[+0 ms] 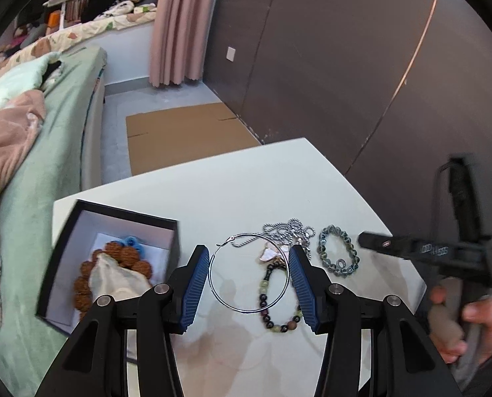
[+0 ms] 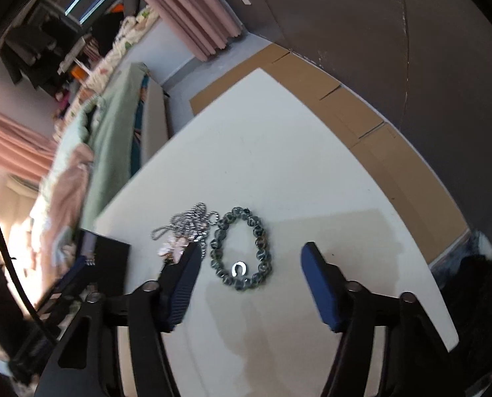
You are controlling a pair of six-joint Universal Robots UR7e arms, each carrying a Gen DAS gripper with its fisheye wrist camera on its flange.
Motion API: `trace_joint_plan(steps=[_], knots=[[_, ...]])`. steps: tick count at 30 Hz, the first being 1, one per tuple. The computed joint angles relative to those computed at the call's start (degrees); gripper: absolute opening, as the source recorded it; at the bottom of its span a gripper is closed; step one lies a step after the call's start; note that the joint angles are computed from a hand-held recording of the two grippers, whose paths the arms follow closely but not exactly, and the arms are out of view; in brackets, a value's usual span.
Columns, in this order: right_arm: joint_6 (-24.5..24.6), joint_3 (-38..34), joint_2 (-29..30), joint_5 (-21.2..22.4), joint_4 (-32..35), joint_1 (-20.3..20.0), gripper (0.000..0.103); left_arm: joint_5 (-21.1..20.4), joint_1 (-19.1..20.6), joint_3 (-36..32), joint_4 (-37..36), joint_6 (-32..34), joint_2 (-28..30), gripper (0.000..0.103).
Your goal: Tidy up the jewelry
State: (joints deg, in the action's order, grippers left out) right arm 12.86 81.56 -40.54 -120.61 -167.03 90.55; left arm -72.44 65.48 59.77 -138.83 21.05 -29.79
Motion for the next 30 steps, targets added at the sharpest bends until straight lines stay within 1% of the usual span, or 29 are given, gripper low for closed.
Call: trace_joint_plan(steps=[1, 3, 5, 8, 9, 11, 12, 15, 17, 19, 21, 25, 26, 27, 28, 29, 30], knots=[[-0.20, -1.49, 1.12, -2.33, 1.33, 0.37, 0.052, -0.23, 0.17, 0.04, -0.15, -0.15, -0.34, 0.051], [-0.51, -3.33, 2.44, -4.75, 2.98, 0.70, 0.046, -0.45, 0.50, 0.14, -0.53, -0.57, -0.97, 0.051], [-0.95, -4.89, 3.66, -6.76, 3.97, 1.02, 0.044, -0.52, 0.77, -0.32, -0.61, -0.95, -1.02, 0.051], [-3.01, -7.17, 5.77, -11.44, 4.19, 1.99, 0.039, -0.51, 1.22, -0.90, -0.38, -1.55, -1.38, 0.051], [-3.91, -8.15, 6.74, -13.81, 4.29, 2.45, 0.035, -0.45, 1.38, -1.02, -0.36, -1.65, -1.50, 0.051], [-5.12, -9.64, 8.12, -17.28, 5.07, 3.20, 0.022, -0.13, 1.74, -1.21, -0.46, -1.93, -1.69, 0.051], [-5.84, -10.11, 8.61, -18.20, 5.40, 3.47, 0.012, 0.01, 1.90, -1.28, -0.48, -2.08, -1.79, 0.051], [-5.66, -9.67, 8.23, -17.19, 5.88, 3.69, 0.011, 0.59, 2.48, -1.43, -1.16, -2.92, -2.15, 0.051], [-4.93, -8.40, 7.24, -14.87, 4.88, 3.53, 0.010, 0.51, 2.92, -1.66, -1.68, -3.38, -2.22, 0.051], [-4.92, -6.43, 6.06, -11.82, 1.95, 3.60, 0.010, -0.10, 3.45, -2.00, -1.90, -3.83, -2.24, 0.051], [-5.56, -5.10, 5.31, -10.42, -0.85, 4.10, 0.010, 0.04, 3.87, -3.42, -0.39, -5.08, -1.74, 0.052], [-7.78, -2.69, 3.83, -7.00, -5.87, 5.41, 0.010, 1.75, 4.29, -5.48, 0.78, -8.59, -1.03, 0.053], [-8.47, -2.28, 3.65, -6.23, -6.96, 5.84, 0.010, 1.30, 4.45, -5.74, 0.71, -8.79, -1.00, 0.056], [-9.02, -2.25, 3.68, -5.77, -7.67, 6.32, 0.010, 0.58, 4.65, -6.09, 0.77, -9.22, -1.02, 0.061], [-9.55, -2.69, 3.90, -5.24, -7.95, 6.66, 0.010, -0.02, 4.79, -6.23, 0.85, -9.47, -1.11, 0.077], [-10.21, -2.50, 3.83, -4.41, -8.63, 7.11, 0.010, -0.87, 4.93, -6.28, 0.74, -9.54, -1.27, 0.089], [-10.77, -3.44, 4.12, -3.80, -8.23, 7.33, 0.010, -1.59, 5.01, -5.87, -0.10, -9.44, -1.59, 0.090]])
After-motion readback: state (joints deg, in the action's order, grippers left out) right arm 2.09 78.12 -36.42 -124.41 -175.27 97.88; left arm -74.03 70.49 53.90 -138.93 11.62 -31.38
